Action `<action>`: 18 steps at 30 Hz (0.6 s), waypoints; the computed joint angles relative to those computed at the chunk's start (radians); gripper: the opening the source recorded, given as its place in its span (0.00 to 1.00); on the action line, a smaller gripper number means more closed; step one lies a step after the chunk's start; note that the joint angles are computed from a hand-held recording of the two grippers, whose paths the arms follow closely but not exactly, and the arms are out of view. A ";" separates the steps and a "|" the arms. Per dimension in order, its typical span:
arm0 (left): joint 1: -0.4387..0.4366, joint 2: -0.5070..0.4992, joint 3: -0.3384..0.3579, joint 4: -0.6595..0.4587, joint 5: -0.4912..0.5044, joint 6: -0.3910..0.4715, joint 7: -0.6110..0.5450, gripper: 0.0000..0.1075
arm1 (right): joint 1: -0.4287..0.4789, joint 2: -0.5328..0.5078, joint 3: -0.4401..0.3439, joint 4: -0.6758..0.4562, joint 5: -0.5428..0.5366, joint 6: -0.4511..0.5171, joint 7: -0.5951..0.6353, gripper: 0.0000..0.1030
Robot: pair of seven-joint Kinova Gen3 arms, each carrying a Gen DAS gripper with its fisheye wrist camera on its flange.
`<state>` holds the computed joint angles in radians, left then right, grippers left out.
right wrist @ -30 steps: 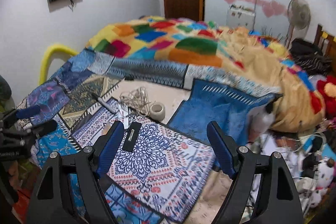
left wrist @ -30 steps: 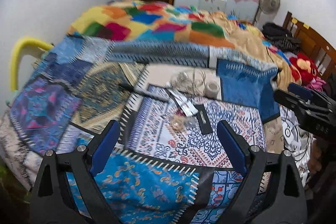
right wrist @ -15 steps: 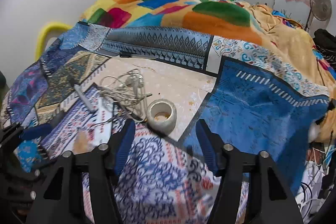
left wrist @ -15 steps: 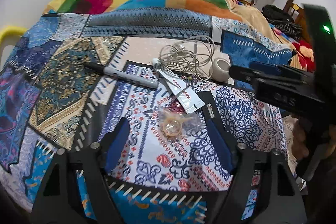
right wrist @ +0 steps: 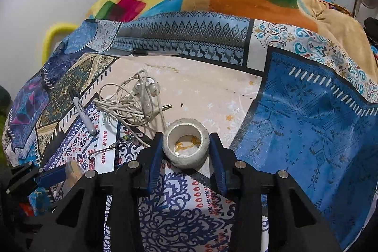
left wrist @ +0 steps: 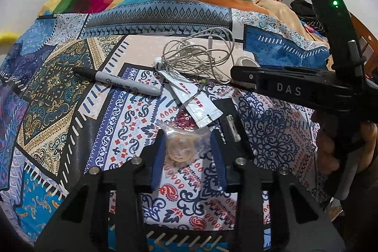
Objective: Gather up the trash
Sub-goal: 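Grasp the clear plastic wrapper with the left tool while the right tool grasps the white tape roll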
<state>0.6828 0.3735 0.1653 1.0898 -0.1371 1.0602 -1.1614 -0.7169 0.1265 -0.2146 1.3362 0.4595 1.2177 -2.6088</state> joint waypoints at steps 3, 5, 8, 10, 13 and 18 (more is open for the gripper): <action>-0.002 0.005 0.005 -0.023 0.011 0.029 -0.003 0.23 | -0.007 -0.005 -0.001 0.000 0.016 0.018 -0.022 0.34; 0.002 -0.001 0.005 -0.026 0.013 0.033 -0.003 0.22 | -0.006 -0.013 -0.003 -0.003 0.012 0.029 -0.028 0.34; 0.015 -0.011 0.003 -0.033 0.002 0.045 0.007 0.21 | -0.015 -0.021 -0.010 -0.017 0.027 0.059 -0.052 0.34; 0.013 -0.021 0.004 -0.034 0.007 0.047 0.016 0.21 | -0.022 -0.031 -0.018 -0.026 0.041 0.080 -0.072 0.34; 0.021 -0.044 0.004 -0.038 -0.003 0.057 0.039 0.21 | -0.040 -0.051 -0.038 -0.044 0.070 0.121 -0.104 0.34; 0.039 -0.088 0.009 -0.055 -0.039 0.079 0.078 0.21 | -0.092 -0.068 -0.082 -0.102 0.153 0.216 -0.156 0.34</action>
<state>0.7220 0.2857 0.1746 1.0353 -0.1758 1.1390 -1.0837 -0.8092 0.0586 -0.2964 1.2347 0.6129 1.4335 -2.7653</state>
